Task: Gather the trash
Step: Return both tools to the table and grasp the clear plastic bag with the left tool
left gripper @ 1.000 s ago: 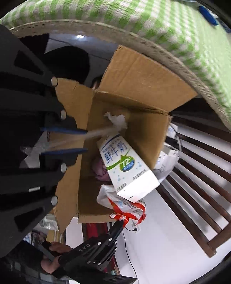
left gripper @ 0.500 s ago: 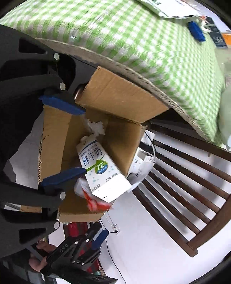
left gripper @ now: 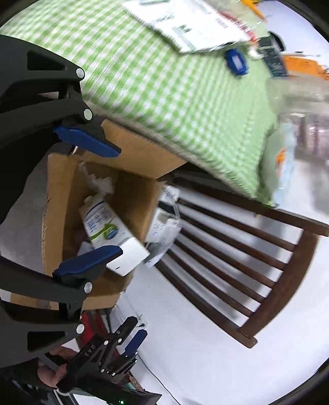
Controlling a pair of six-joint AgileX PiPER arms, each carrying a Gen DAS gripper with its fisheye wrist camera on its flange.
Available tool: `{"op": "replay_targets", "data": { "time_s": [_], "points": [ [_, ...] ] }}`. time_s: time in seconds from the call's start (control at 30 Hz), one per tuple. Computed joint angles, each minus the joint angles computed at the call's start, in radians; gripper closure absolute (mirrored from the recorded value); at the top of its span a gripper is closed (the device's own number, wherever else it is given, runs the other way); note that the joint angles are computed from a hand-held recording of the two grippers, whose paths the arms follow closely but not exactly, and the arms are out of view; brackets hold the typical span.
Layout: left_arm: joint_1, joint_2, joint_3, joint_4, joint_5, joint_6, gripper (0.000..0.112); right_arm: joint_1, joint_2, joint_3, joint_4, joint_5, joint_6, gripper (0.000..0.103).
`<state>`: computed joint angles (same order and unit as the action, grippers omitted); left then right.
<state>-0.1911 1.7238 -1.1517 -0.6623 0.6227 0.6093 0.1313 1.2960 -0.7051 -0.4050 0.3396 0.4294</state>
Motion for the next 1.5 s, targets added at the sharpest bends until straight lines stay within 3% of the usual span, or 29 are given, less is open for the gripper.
{"op": "replay_targets", "data": {
  "time_s": [0.1, 0.23, 0.4, 0.57, 0.67, 0.87, 0.97, 1.03, 1.23, 1.27, 1.37, 1.47, 1.5],
  "points": [
    [0.029, -0.044, 0.033, -0.065, -0.041, 0.083, 0.036, 0.039, -0.004, -0.019, -0.117, -0.016, 0.127, 0.054],
    [0.113, -0.088, 0.050, -0.196, -0.038, 0.206, 0.029, 0.128, 0.018, -0.080, -0.378, 0.003, 0.412, 0.050],
    [0.234, -0.167, 0.087, -0.326, -0.114, 0.382, 0.028, 0.244, 0.068, -0.170, -0.642, -0.014, 0.715, 0.045],
    [0.390, -0.204, 0.077, -0.383, -0.249, 0.455, 0.028, 0.367, 0.161, -0.281, -0.820, -0.006, 0.885, 0.040],
    [0.509, -0.182, 0.033, -0.425, -0.262, 0.460, 0.028, 0.428, 0.233, -0.361, -0.851, -0.006, 0.892, 0.038],
    [0.697, -0.120, -0.066, -0.356, -0.215, 0.382, 0.028, 0.489, 0.383, -0.542, -0.686, -0.050, 0.758, 0.037],
    [0.736, -0.073, -0.114, -0.268, -0.197, 0.296, 0.026, 0.510, 0.461, -0.651, -0.415, -0.055, 0.491, 0.035],
    [0.727, -0.013, -0.182, -0.091, -0.156, 0.126, 0.017, 0.521, 0.528, -0.729, -0.215, -0.053, 0.291, 0.032],
    [0.649, 0.194, -0.365, 0.223, -0.022, -0.192, 0.017, 0.519, 0.738, -0.983, 0.321, 0.075, -0.143, 0.032],
    [0.646, 0.229, -0.399, 0.239, 0.012, -0.223, 0.017, 0.524, 0.757, -1.006, 0.331, 0.089, -0.144, 0.032],
    [0.658, 0.258, -0.403, 0.165, 0.021, -0.186, 0.019, 0.536, 0.804, -1.067, 0.323, 0.142, -0.141, 0.032],
    [0.650, 0.273, -0.406, 0.120, -0.008, -0.119, 0.036, 0.542, 0.847, -1.126, 0.293, 0.188, -0.132, 0.032],
    [0.642, 0.278, -0.401, 0.131, -0.021, -0.108, 0.048, 0.541, 0.863, -1.153, 0.293, 0.203, -0.135, 0.032]
  ]
}}
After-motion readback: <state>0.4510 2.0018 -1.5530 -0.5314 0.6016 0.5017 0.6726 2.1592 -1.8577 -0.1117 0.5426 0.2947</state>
